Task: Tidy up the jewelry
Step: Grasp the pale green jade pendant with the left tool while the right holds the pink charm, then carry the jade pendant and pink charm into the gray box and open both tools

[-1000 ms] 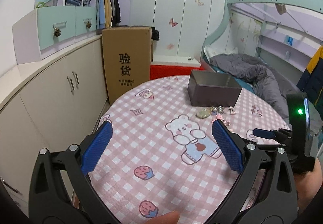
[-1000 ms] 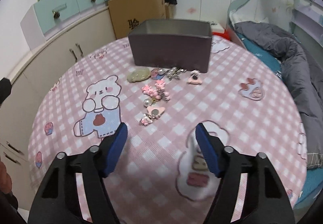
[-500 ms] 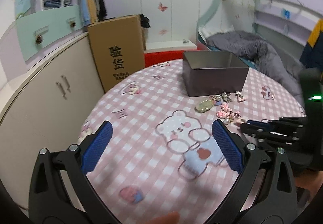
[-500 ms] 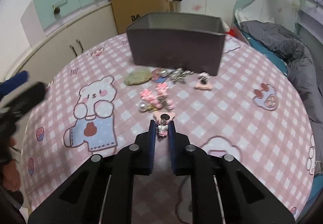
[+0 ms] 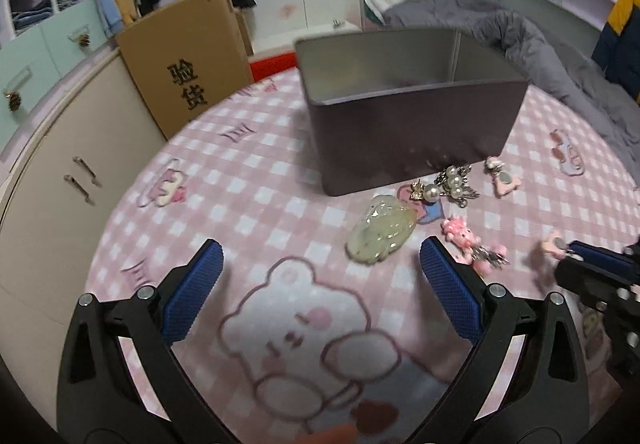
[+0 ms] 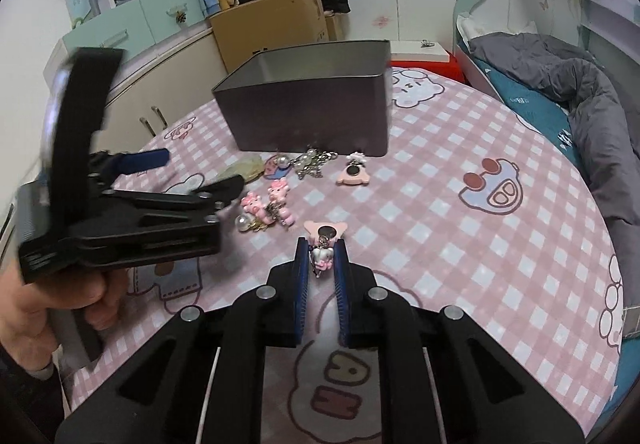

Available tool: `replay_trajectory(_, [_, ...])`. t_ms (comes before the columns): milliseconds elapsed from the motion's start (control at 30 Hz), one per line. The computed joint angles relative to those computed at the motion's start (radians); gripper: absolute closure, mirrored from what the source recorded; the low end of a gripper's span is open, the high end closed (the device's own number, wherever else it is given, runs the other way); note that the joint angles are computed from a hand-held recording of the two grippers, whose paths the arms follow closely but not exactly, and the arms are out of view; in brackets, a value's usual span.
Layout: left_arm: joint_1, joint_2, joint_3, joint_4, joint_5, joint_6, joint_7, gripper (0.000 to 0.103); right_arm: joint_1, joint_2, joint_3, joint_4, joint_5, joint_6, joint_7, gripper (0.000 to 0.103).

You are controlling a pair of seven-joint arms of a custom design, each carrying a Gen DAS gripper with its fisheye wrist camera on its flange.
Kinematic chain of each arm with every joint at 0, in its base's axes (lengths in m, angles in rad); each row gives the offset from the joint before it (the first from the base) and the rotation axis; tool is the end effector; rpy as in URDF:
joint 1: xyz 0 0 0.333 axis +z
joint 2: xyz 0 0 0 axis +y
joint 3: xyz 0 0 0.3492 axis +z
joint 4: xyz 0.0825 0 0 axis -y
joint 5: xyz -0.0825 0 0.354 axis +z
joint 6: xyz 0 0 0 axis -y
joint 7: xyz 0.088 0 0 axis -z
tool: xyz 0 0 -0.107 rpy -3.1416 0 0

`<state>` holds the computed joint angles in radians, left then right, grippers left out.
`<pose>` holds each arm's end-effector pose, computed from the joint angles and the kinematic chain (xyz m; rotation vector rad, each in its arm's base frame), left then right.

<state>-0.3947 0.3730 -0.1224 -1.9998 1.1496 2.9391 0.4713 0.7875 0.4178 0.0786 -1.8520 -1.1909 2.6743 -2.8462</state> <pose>0.5078 -0.3492 0.3655 -1.3523 2.2015 -0.6886 0.4053 0.5112 0.3773 -1.6928 1.7341 -0.4873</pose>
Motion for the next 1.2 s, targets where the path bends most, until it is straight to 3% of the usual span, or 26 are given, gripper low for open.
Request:
replay_trajectory(33, [0.014, 0.008, -0.015, 0.005, -0.033, 0.001, 0.032, 0.007, -0.001, -0.001, -0.002, -0.003, -0.003, 0.005, 0.005, 0.092])
replay_trajectory(167, [0.105, 0.043, -0.099, 0.0, -0.226, 0.097, 0.214, 0.035, -0.003, -0.006, -0.004, -0.011, -0.015, 0.013, 0.016, 0.092])
replay_trajectory(200, [0.1, 0.042, -0.091, -0.006, -0.238, 0.113, 0.23, 0.04, -0.002, -0.006, -0.003, -0.01, -0.016, 0.011, 0.017, 0.092])
replay_trajectory(300, [0.104, 0.027, -0.091, -0.042, -0.281, 0.159, 0.299, 0.067, -0.002, -0.011, 0.001, -0.014, -0.016, 0.008, 0.019, 0.092])
replay_trajectory(433, [0.15, -0.008, -0.118, -0.128, -0.355, 0.243, 0.363, 0.069, 0.003, -0.016, 0.005, -0.016, -0.022, -0.001, 0.022, 0.092])
replay_trajectory(567, [0.131, -0.055, -0.07, -0.209, -0.374, 0.32, 0.367, 0.074, 0.012, -0.027, 0.01, -0.014, -0.033, -0.015, 0.025, 0.092])
replay_trajectory(700, [0.038, -0.114, 0.064, -0.307, -0.396, 0.413, 0.359, 0.074, 0.016, -0.042, 0.02, -0.011, -0.038, -0.037, 0.012, 0.092])
replay_trajectory(800, [-0.007, -0.145, 0.116, -0.365, -0.45, 0.456, 0.401, 0.074, 0.02, -0.051, 0.026, -0.007, -0.038, -0.054, 0.005, 0.092])
replay_trajectory(1200, [0.05, -0.266, 0.062, -0.481, -0.636, 0.551, 0.572, 0.074, 0.029, -0.088, 0.042, 0.023, -0.044, -0.114, -0.05, 0.092])
